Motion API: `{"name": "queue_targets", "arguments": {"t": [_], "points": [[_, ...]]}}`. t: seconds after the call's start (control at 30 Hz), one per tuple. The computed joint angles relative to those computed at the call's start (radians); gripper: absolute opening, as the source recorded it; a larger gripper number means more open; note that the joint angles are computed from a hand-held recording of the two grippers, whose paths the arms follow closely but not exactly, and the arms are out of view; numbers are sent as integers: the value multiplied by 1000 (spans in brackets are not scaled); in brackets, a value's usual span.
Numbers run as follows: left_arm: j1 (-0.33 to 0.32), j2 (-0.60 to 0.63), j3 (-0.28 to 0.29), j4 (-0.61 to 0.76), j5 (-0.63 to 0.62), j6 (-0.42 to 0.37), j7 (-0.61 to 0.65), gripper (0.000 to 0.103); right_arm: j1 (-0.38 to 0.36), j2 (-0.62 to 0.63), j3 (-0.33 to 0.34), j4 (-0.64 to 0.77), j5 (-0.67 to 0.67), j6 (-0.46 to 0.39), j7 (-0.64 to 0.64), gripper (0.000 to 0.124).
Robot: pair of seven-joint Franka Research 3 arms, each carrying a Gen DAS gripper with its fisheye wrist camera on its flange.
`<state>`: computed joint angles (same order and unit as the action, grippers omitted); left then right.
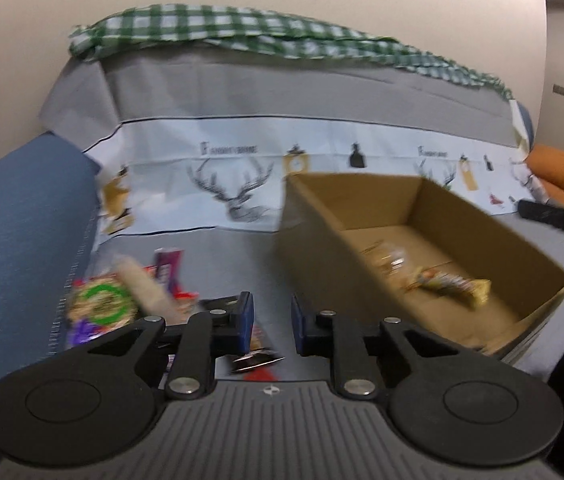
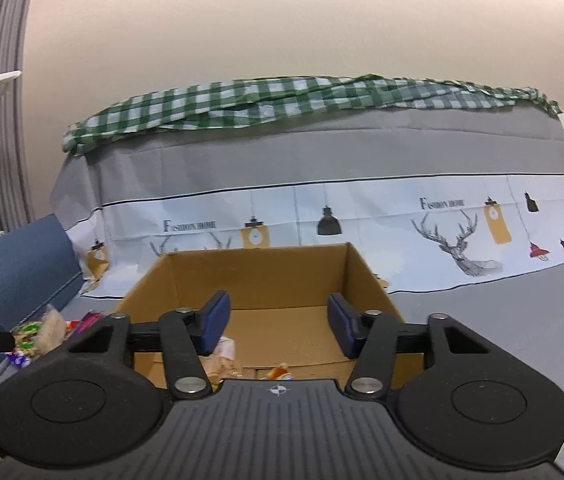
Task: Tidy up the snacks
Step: 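Return both tools to the snack pile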
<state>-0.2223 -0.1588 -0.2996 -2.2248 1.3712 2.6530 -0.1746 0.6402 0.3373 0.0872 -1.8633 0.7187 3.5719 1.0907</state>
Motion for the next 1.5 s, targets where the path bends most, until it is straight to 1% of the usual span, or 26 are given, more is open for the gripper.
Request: {"name": "queue_targets", "arguments": {"t": [0.07, 0.1, 0.13, 0.17, 0.2, 0.27, 0.33, 0.43, 0.5, 0.57, 0.6, 0.67, 0.7, 0.77, 0.87, 0.93, 0.97, 1.03, 1.13, 1.27, 1.33, 1.4, 1.5], "points": [[16, -36, 14, -53, 41, 29, -40, 22, 11, -14, 0, -2, 17, -23, -1, 48], [25, -51, 19, -81, 53, 44, -82, 22, 18, -17, -3, -1, 25, -32, -2, 47], [38, -67, 27, -100, 71, 71, -149, 22, 29, -21, -10, 1, 35, -41, -7, 46], [52, -89, 23, -120, 117, 71, -238, 22, 47, -22, -22, 6, 52, -50, -19, 46], [58, -103, 20, -133, 133, 66, -287, 22, 59, -22, -29, 11, 61, -58, -28, 44], [62, -123, 11, -150, 134, 37, -337, 22, 79, -22, -41, 20, 71, -74, -41, 44], [63, -133, 5, -155, 135, 19, -358, 22, 100, -17, -53, 34, 73, -87, -54, 44], [63, -132, 7, -151, 112, 22, -328, 22, 145, 0, -84, 61, 71, -116, -75, 44], [67, -129, 11, -148, 100, 32, -316, 22, 148, 11, -78, 73, 40, -138, -64, 44], [71, -132, 10, -152, 99, 37, -325, 22, 110, 17, -28, 72, -29, -143, -31, 44], [74, -133, 10, -154, 102, 40, -336, 22, 73, 20, 17, 67, -76, -135, -9, 44], [79, -135, 11, -157, 105, 44, -352, 22, -65, 26, 173, 39, -235, -88, 69, 44], [80, -135, 10, -158, 102, 41, -356, 22, -109, 31, 222, 28, -304, -65, 103, 44], [82, -136, 10, -162, 88, 34, -361, 22, -166, 46, 288, 20, -415, -49, 166, 44], [84, -136, 11, -164, 62, 30, -362, 22, -209, 64, 349, 24, -537, -74, 234, 44], [87, -130, 12, -162, 37, 27, -352, 22, -212, 80, 367, 38, -593, -90, 261, 44], [88, -128, 12, -162, 27, 27, -346, 22, -203, 90, 368, 48, -612, -107, 269, 44], [92, -124, 14, -161, 9, 28, -335, 22, -178, 102, 353, 62, -638, -142, 280, 44], [98, -119, 17, -164, -17, 37, -327, 22, -105, 133, 294, 109, -640, -199, 253, 44], [108, -102, 24, -158, -63, 46, -317, 23, 50, 166, 129, 174, -571, -264, 223, 44], [111, -92, 30, -155, -107, 48, -301, 23, 99, 182, 73, 198, -544, -275, 220, 45], [114, -79, 36, -149, -160, 48, -270, 23, 133, 204, 39, 226, -535, -284, 206, 45], [111, -54, 40, -133, -245, 30, -196, 24, 160, 234, 15, 269, -531, -320, 192, 46]]}}
